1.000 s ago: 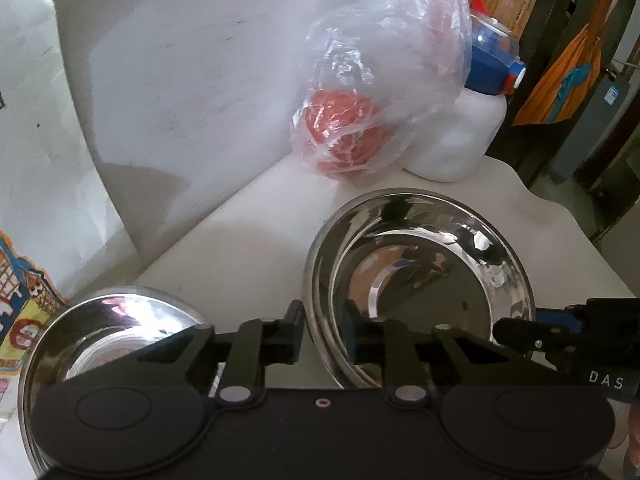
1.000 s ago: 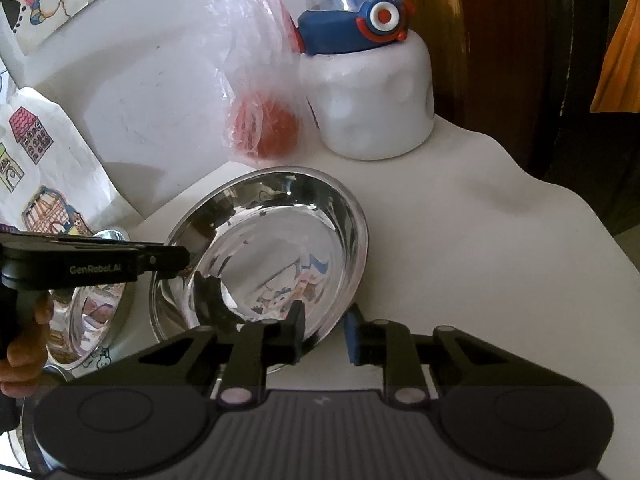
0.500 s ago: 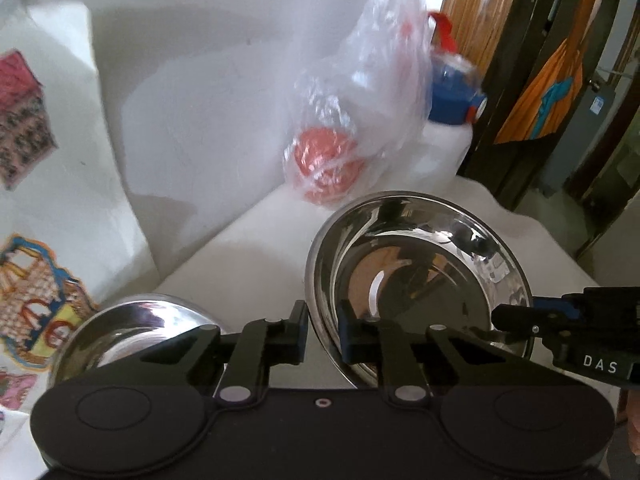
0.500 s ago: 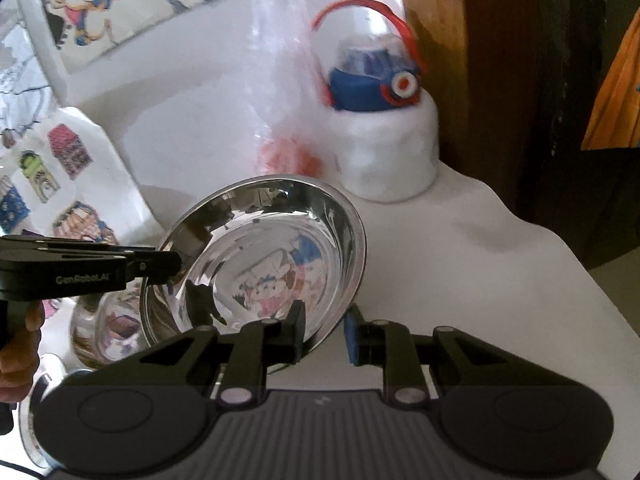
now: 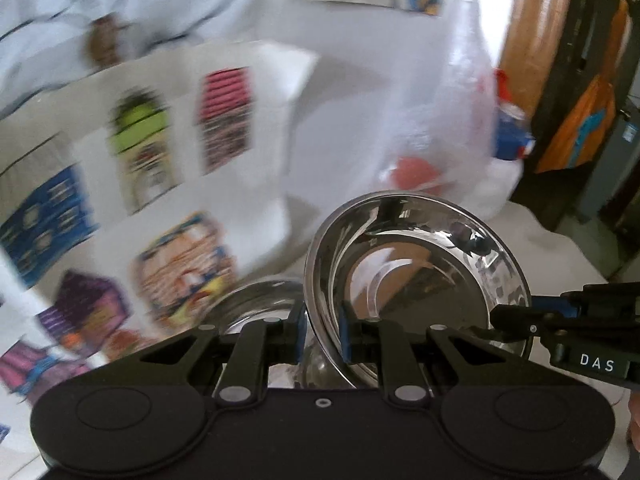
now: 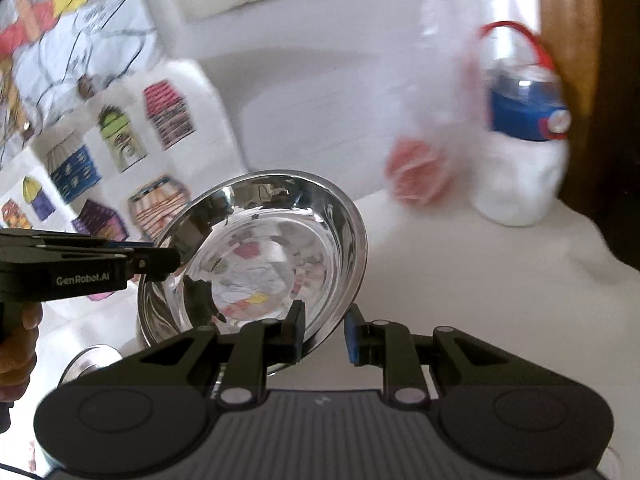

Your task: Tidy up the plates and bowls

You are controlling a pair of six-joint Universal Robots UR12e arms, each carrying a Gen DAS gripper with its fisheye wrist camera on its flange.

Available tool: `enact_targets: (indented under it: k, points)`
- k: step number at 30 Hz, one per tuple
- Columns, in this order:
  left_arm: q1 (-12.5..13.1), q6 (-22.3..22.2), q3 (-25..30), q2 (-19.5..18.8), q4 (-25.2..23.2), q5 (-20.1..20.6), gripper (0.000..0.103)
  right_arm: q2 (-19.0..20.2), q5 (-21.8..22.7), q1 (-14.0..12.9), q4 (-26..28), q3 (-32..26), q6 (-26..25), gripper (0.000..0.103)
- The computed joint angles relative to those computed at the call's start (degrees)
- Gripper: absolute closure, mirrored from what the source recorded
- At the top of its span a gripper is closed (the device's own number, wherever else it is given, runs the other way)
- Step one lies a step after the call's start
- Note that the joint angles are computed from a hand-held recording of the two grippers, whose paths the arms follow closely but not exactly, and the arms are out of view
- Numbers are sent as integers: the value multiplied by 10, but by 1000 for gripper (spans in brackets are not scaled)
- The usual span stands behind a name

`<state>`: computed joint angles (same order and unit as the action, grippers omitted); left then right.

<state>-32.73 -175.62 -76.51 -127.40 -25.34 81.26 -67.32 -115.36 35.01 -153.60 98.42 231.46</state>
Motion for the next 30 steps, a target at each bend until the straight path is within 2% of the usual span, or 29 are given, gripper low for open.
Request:
enact_targets:
  k: [6, 13, 19, 30]
  points:
    - [16, -15, -18, 5, -4, 20, 86, 33, 24, -1, 17, -37, -32, 79]
    - [30, -22, -33, 6, -8, 24, 86, 55, 38, 0, 42, -64, -43, 79]
    - [32, -11, -42, 7, -7, 34, 86, 65, 34, 3, 68, -80, -52, 77]
    - [27, 4, -43, 3, -4, 50, 85, 81, 1, 10, 111, -107, -72, 74]
